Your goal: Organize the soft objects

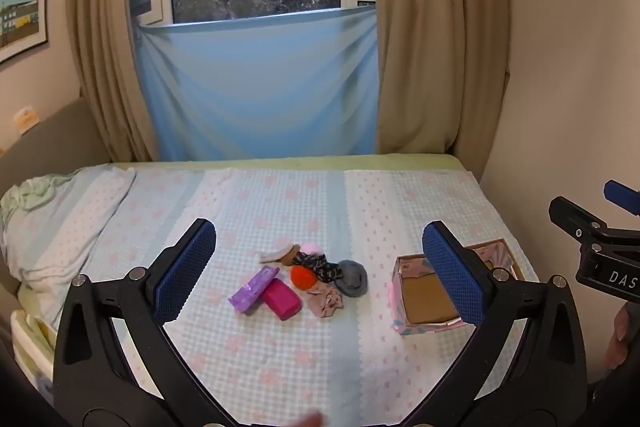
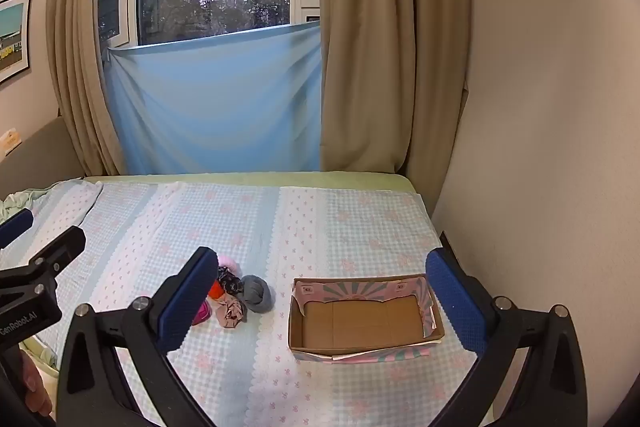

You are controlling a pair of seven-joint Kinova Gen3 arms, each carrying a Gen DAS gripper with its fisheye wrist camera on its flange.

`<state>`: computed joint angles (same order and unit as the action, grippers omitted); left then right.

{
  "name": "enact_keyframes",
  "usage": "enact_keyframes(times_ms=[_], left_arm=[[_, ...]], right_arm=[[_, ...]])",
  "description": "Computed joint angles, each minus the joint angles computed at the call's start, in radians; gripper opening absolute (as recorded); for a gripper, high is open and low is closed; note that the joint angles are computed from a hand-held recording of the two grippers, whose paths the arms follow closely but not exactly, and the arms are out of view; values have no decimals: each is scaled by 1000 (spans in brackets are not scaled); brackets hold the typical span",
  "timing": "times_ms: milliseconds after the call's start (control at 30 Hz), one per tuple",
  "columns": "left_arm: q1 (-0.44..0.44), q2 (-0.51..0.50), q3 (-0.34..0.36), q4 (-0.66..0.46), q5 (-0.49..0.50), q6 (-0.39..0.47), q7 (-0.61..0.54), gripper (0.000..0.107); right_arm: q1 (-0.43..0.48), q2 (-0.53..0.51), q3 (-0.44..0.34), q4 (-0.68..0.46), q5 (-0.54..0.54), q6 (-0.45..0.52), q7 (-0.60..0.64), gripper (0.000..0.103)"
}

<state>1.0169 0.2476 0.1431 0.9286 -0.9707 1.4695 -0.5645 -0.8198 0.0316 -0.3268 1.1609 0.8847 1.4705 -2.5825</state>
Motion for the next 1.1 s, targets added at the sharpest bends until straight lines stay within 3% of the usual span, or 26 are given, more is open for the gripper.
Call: enact_keyframes(times_ms=[367, 567, 1100], left_arm=[[16, 33, -25, -57, 2, 11, -39, 102], [-7, -11, -11, 23, 13, -42, -6, 102], [-22, -13, 10, 30, 6, -38, 14, 102]], right_arm=[[-1, 0, 5, -2, -1, 3, 5, 103], [0, 1, 5, -8, 0, 2, 7, 103], [-2, 2, 4, -10, 6, 4, 0, 103]])
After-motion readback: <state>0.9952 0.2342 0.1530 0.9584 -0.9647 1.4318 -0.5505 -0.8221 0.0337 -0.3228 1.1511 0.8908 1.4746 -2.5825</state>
